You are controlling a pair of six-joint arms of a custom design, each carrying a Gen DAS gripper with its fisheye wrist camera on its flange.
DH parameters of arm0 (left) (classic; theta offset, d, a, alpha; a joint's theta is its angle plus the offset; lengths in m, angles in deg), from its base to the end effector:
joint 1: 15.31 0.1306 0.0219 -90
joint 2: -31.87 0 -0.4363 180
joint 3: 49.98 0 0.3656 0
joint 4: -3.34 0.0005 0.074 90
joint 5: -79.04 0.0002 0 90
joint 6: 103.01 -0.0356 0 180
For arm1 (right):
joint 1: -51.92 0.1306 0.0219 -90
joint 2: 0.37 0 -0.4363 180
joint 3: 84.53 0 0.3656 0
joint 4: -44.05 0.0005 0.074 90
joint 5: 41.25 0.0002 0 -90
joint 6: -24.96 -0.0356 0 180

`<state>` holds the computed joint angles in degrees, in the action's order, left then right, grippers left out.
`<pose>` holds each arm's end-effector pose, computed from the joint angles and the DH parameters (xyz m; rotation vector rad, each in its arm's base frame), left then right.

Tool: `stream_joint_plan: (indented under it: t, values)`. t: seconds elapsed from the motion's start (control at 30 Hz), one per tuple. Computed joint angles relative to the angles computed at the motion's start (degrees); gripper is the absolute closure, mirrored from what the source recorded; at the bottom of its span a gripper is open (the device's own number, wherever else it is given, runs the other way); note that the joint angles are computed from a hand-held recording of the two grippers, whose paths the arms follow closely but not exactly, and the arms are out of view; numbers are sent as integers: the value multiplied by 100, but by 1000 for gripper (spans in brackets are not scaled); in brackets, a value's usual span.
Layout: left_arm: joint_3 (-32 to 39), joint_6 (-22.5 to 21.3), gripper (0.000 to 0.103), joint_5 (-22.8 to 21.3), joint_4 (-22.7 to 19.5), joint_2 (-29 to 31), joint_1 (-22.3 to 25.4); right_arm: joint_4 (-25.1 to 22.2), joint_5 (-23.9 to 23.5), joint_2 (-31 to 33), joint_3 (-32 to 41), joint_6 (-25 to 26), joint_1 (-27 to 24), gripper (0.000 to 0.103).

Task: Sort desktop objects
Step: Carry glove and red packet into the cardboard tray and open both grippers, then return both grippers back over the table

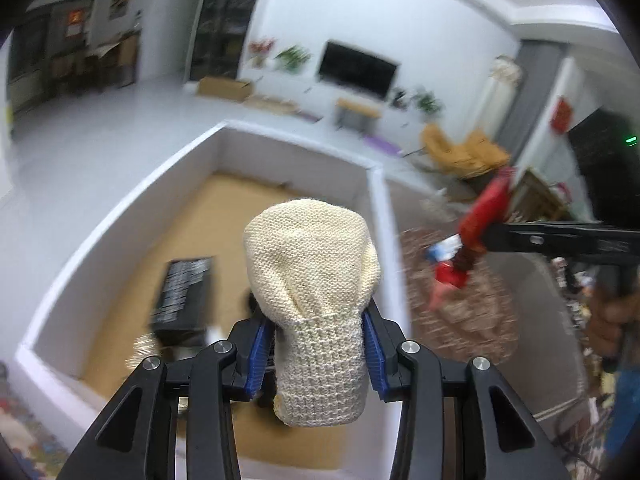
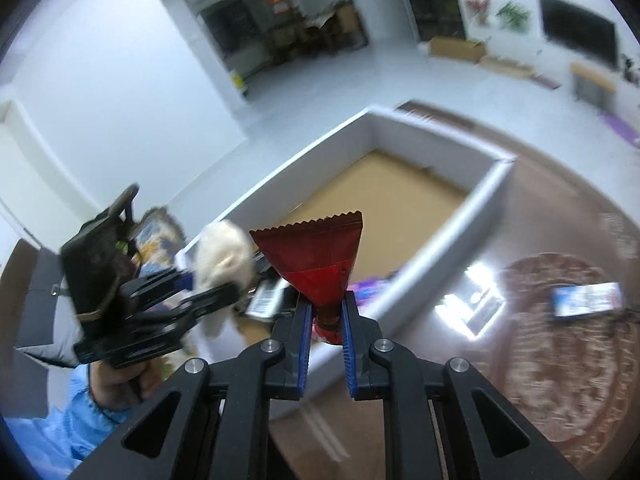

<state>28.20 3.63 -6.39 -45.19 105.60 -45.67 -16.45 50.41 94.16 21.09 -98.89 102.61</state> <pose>0.2940 -0.1761 0.5015 0.3258 2.3695 -0.4915 0.3093 0.3753 0.5525 -0.3574 2.5075 0.6029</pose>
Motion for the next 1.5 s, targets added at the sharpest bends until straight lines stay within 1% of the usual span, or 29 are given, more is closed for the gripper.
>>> stream_joint_plan:
  t: [0.07,0.1,0.13,0.17,0.2,0.23,0.27,0.3,0.37,0.4,0.43,0.5,0.53,0.57,0.6,0.63,0.67,0.73,0.77,0.83,0.9,1.0,1.1,1.2,1.27,1.37,1.43,1.5]
  values:
    - [8,-165,61,45,-243,200,223,-193,-141,494,432,46,70,88]
    - [30,-202,61,-7,-383,328,243,-241,-159,681,563,69,75,88]
    - [69,-253,57,-126,-558,477,267,-315,-136,870,733,36,118,88]
    - [105,-288,54,-336,-695,636,263,-350,-45,1097,893,10,138,85]
    - [114,-297,52,-559,-762,743,240,-321,75,1217,943,1,145,73]
    - [104,-287,45,-741,-774,797,207,-279,241,1319,981,-11,157,62]
    - [53,-226,35,-886,-748,770,128,-161,445,1370,935,-10,164,41]
    - [1,-207,31,-995,-674,726,99,71,690,1340,781,-25,179,34]
    - [-165,-157,17,-1230,-386,531,6,506,1070,1180,462,-41,244,33]
    - [-237,-124,14,-1371,-257,437,-51,702,1212,1054,264,-25,279,31]
    - [-252,-85,12,-1489,-206,378,-116,824,1394,933,94,-2,323,29]
    - [-276,-60,12,-1658,-73,282,-208,1056,1994,590,-372,78,476,15]
    - [-301,-60,12,-1701,24,240,-251,1084,2316,405,-565,53,606,12]
    - [-322,-43,12,-1735,122,195,-316,1124,2645,227,-798,25,705,5]
    - [-346,-14,12,-1763,189,156,-379,1108,2990,26,-1074,-35,796,1]
    - [-344,40,12,-1795,240,131,-468,1075,3288,-189,-1396,-89,825,1]
    - [-324,67,12,-1784,311,134,-522,1013,3444,-313,-1596,-168,859,1]
    - [-226,90,12,-1773,365,181,-613,721,3629,-611,-2091,-454,874,1]
    - [-200,104,12,-1793,374,192,-694,494,3677,-742,-2311,-651,859,1]
    - [-156,124,12,-1869,401,249,-865,85,3685,-978,-2715,-1132,825,1]
    - [-115,131,12,-1980,399,268,-1053,-154,3614,-1284,-3147,-1643,798,1]
    - [-14,119,12,-2120,357,317,-1281,-402,3529,-1640,-3647,-2235,769,1]
    - [66,89,12,-2226,295,320,-1491,-548,3477,-1795,-3948,-2594,762,1]
    - [142,105,12,-2238,242,300,-1725,-694,3452,-1913,-4192,-2845,817,1]
    - [200,156,12,-2156,248,279,-1930,-722,3419,-1978,-4331,-2951,802,1]
    - [304,242,12,-1962,303,304,-2276,-564,3386,-2133,-4535,-3072,742,1]
    - [385,322,12,-1859,343,361,-2575,-627,3421,-2193,-4567,-3244,749,1]
    - [414,494,11,-1716,422,459,-2892,-662,3369,-2215,-4584,-3323,690,0]
